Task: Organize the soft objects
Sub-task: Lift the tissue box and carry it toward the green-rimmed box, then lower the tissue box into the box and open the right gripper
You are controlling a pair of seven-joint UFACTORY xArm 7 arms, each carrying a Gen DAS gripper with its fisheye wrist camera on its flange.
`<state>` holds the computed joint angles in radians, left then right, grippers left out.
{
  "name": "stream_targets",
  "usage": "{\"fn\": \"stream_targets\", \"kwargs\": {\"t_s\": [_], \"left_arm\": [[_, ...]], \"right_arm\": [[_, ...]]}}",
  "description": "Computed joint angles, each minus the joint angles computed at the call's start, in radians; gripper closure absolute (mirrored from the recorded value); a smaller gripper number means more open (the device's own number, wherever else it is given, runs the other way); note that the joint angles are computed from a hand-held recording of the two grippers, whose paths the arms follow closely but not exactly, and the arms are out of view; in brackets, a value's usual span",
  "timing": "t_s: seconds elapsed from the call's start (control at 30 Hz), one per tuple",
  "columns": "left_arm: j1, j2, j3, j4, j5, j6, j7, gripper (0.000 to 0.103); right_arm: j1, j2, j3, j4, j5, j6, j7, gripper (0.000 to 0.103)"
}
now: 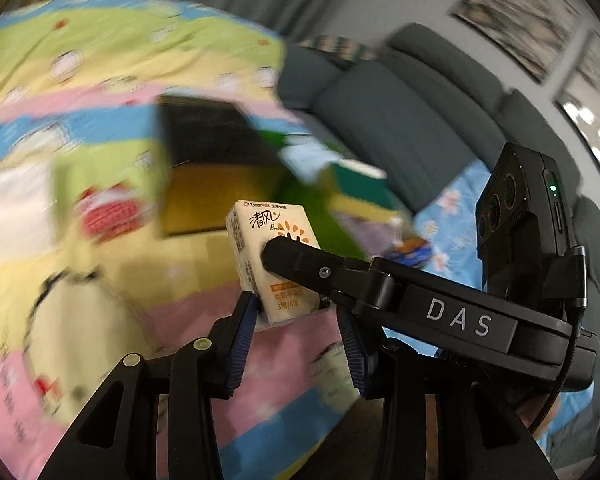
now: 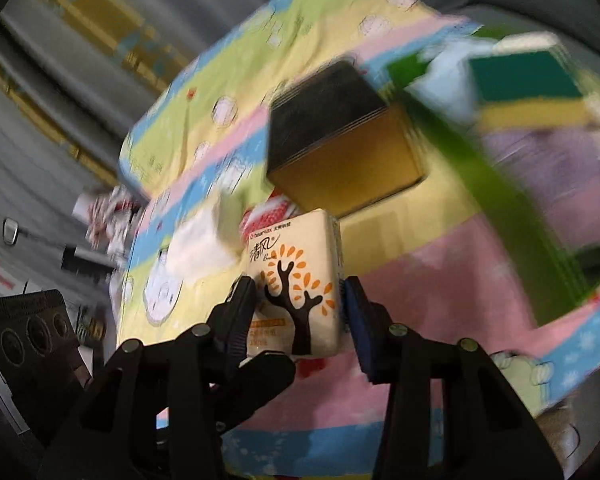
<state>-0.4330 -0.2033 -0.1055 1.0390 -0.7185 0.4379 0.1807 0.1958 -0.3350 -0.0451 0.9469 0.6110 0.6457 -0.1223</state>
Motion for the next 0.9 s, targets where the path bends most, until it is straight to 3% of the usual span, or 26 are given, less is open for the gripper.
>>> {"fn": "stream_targets", "kwargs": {"t_s": [0.13, 0.3, 0.43, 0.6, 0.9], "left_arm": [[-0.038, 0.118, -0.014, 0.141, -0.11, 0.013, 0.142, 0.061], [-0.011, 0.267, -0.088, 0.309, -0.137, 0.068, 0.191, 0.061], [0.0, 0.373, -0.129, 0.424, -0.044, 0.119, 0.124, 0.061], [0.018, 0.417, -0.149, 0.472, 0.046, 0.165, 0.05, 0.061], [-0.002, 0.441, -0.145, 0.497, 0.252, 0.147, -0.098, 0.061]], "right_arm": [[-0.067, -0.039, -0.016, -0.014, -0.075, -0.051, 0.063, 0.058], [-0.121, -0.035, -0.054, -0.009, -0.124, -0.073, 0.115, 0.058], [-0.152, -0.007, -0.082, 0.002, -0.132, -0.062, 0.136, 0.058], [-0.175, 0.035, -0.087, 0.023, -0.115, -0.039, 0.145, 0.058], [-0.198, 0.076, -0.063, 0.045, -0.133, -0.034, 0.158, 0.057]]}}
